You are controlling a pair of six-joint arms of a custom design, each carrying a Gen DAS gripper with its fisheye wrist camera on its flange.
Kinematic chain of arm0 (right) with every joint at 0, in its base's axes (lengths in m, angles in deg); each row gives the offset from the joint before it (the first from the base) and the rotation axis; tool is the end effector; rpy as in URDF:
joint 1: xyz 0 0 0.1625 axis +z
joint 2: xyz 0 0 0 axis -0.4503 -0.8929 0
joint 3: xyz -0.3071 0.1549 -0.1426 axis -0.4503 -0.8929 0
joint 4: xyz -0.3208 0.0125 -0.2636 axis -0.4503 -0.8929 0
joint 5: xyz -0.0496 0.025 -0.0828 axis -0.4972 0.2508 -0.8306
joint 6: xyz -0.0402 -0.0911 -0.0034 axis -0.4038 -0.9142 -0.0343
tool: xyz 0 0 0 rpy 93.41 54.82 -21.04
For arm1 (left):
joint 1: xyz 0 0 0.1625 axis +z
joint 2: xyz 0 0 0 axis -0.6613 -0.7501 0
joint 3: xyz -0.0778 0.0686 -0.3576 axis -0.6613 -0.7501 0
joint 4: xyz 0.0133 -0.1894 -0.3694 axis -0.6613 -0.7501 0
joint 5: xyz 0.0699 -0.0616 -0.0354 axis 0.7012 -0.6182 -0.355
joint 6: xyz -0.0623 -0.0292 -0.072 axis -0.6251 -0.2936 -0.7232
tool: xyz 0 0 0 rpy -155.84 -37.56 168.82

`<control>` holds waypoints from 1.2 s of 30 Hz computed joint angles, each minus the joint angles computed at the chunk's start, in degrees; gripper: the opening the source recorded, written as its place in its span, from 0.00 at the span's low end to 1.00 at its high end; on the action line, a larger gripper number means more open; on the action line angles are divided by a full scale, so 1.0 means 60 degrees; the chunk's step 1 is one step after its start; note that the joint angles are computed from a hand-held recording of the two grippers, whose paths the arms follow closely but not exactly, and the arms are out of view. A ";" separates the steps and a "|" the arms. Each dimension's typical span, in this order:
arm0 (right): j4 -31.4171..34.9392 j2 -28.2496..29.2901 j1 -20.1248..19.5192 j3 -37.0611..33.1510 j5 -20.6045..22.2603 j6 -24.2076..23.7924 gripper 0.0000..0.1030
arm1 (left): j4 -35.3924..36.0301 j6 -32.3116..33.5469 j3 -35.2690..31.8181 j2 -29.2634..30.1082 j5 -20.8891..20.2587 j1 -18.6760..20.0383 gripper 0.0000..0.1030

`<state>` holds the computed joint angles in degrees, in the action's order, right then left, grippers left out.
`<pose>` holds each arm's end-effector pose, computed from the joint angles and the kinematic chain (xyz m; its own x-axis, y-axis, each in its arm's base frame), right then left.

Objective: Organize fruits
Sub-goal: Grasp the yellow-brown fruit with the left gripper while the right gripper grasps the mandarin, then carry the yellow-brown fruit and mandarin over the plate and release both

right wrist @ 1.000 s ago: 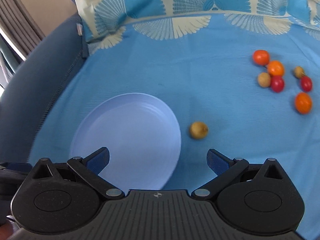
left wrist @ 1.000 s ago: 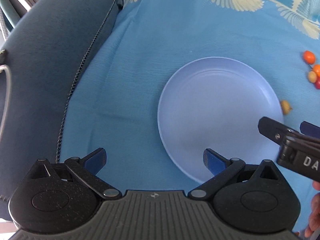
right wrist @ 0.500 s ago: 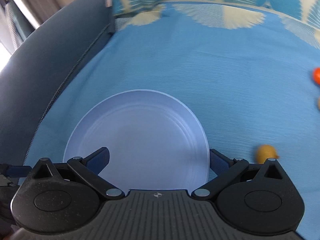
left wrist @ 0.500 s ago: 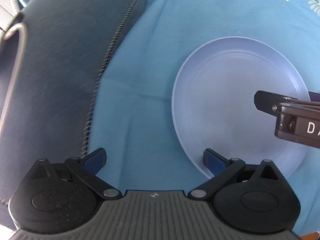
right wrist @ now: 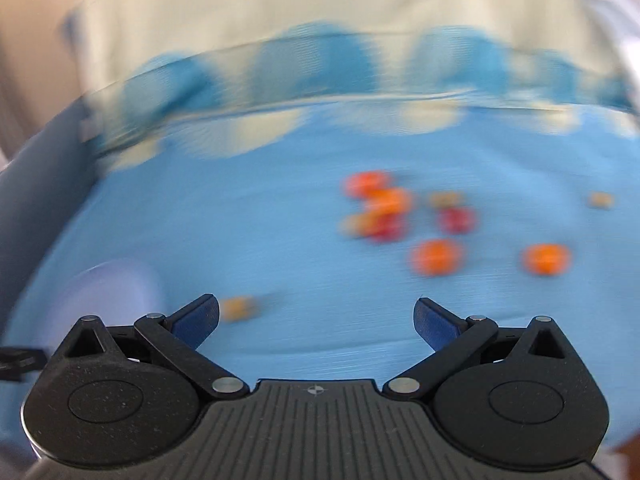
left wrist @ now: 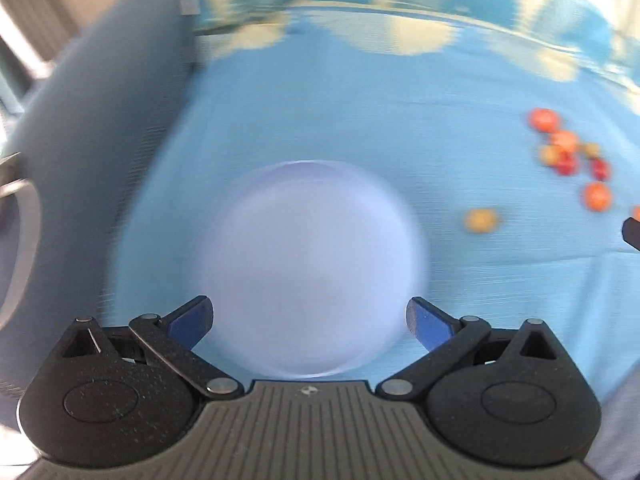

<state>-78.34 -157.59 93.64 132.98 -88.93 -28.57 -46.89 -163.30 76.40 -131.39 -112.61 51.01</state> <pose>0.0195 -0.2828 0.3119 -0.7919 -0.2072 0.5744 -0.5167 0.7287 -0.4495 -0.3687 -0.2451 0.0228 -0.5758 -0.3193 -0.7527 0.1039 0.8846 -0.4547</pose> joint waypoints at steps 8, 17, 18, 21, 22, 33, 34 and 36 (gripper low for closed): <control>-0.3998 0.3646 -0.2524 -0.1877 0.0537 0.0447 1.00 | -0.3149 0.2462 -0.1325 0.2538 0.0801 0.1606 1.00; -0.5346 0.6830 -0.2617 -0.3261 0.0758 -0.0129 1.00 | -0.4289 0.3593 -0.1507 0.3283 0.1136 0.3041 1.00; -0.6027 0.7099 -0.2656 -0.3132 0.0961 -0.0495 1.00 | -0.4545 0.3506 -0.1324 0.3192 0.1229 0.3008 1.00; -0.6665 0.7164 -0.2978 -0.2840 0.1512 -0.0694 1.00 | -0.4644 0.3375 -0.1197 0.3105 0.1281 0.2976 1.00; -0.6675 0.7159 -0.3051 -0.2827 0.1642 -0.0677 1.00 | -0.4521 0.3280 -0.1234 0.3103 0.1297 0.2987 0.99; -0.6376 0.6391 -0.2953 -0.2476 0.1464 -0.0815 0.40 | -0.4219 0.2878 -0.1169 0.2397 0.1263 0.2383 0.29; -0.6309 0.6218 -0.2954 -0.2411 0.1468 -0.0725 0.40 | -0.4241 0.2860 -0.1146 0.2306 0.1264 0.2291 0.29; -0.5967 0.5601 -0.3056 -0.2172 0.1750 -0.0583 0.40 | -0.4127 0.2810 -0.1242 0.2179 0.1254 0.2088 0.29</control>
